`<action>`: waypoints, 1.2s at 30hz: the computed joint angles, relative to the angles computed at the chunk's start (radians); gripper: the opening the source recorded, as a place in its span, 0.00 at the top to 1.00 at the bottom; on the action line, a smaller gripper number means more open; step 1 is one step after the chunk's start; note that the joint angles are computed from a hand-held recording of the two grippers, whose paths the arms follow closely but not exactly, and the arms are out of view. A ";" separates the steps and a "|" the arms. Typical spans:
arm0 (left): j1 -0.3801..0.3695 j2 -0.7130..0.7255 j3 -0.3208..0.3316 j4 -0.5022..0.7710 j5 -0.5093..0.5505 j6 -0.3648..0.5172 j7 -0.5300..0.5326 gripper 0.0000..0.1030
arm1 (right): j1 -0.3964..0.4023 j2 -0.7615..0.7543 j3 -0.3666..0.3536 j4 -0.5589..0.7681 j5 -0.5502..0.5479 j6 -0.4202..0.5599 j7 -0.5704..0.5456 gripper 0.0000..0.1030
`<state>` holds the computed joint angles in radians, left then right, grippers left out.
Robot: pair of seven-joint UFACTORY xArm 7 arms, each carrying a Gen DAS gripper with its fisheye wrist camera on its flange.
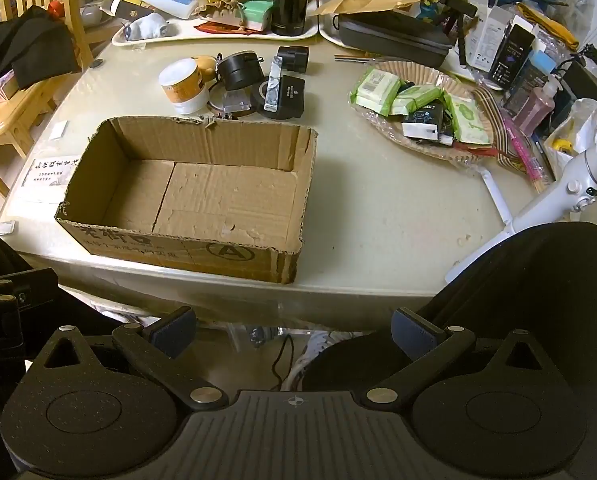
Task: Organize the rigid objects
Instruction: 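Move both tools over the table beside the open cardboard box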
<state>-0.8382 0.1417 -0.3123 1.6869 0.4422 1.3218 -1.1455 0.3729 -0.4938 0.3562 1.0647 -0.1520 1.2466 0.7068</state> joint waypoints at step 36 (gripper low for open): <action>-0.047 0.070 0.042 0.112 0.074 0.000 0.110 0.01 | -0.034 -0.061 -0.038 -0.051 0.051 -0.137 -0.028 0.00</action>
<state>-0.8856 0.2117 -0.2707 1.7987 0.5163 1.3217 -1.0356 0.3386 -0.5544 0.3182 1.0141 -0.1009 1.1100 0.6787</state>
